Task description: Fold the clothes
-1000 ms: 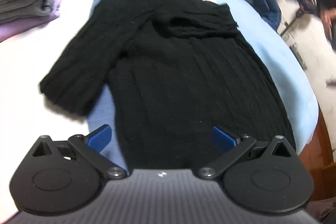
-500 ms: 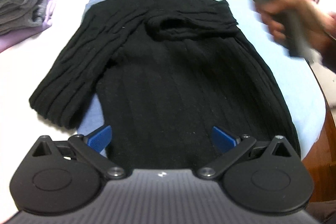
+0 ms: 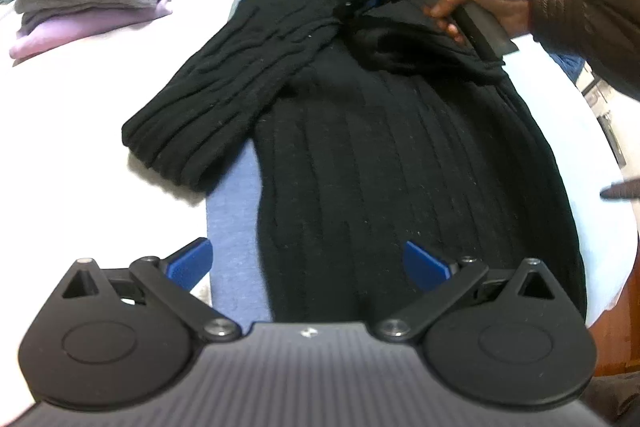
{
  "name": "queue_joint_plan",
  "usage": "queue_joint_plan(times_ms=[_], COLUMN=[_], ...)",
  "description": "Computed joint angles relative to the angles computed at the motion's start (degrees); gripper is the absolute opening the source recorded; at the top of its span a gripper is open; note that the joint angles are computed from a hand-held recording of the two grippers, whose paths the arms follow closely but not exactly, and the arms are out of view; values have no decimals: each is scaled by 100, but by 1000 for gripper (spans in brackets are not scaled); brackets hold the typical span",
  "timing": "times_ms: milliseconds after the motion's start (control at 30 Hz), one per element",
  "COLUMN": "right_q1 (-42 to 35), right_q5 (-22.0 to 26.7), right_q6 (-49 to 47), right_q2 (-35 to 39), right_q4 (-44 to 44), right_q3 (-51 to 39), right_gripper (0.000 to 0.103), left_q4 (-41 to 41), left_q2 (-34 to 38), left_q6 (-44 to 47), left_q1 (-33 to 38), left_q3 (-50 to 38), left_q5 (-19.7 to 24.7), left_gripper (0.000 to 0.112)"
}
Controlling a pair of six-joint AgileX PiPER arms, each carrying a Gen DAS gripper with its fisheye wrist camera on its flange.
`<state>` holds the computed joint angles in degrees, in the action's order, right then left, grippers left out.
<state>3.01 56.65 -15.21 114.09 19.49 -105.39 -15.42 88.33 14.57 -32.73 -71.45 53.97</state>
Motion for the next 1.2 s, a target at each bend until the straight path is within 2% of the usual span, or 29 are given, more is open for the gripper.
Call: queue_joint_plan(times_ms=[133, 367, 533, 667, 800, 867, 1000, 1100, 1200], right_q1=[-58, -833, -2141, -3473, -4843, -5242, -5688, -5768, -6014], right_q5=[-218, -378, -541, -619, -83, 134, 366, 339, 439], right_q6=[104, -233, -7, 396, 417, 179, -46, -100, -262], right_q2=[-476, -1639, -2615, -3266, -3527, -3680, -4035, -4410, -4700], right_q4=[309, 2018, 2621, 2206, 1984, 1888, 2166, 2553, 2792], right_q3=[339, 763, 1057, 1510, 1998, 2418, 3346, 3875, 3955], right_gripper=[12, 12, 12, 12, 12, 12, 12, 12, 12], left_q4=[-3, -304, -780, -757, -814, -696, -724, -974, -1055], left_q2=[71, 476, 979, 1445, 1762, 1920, 2472, 2867, 2732], left_q6=[15, 481, 956, 944, 860, 823, 779, 901, 1165], left_q1=[-43, -390, -745, -1150, -1328, -1411, -1405, -1342, -1303], left_q3=[-103, -730, -1343, -1889, -2141, -2223, -2729, -3254, -3203], left_q5=[-38, -52, -92, -264, -307, -314, 2, 342, -84], left_gripper=[103, 103, 103, 103, 103, 103, 103, 103, 103])
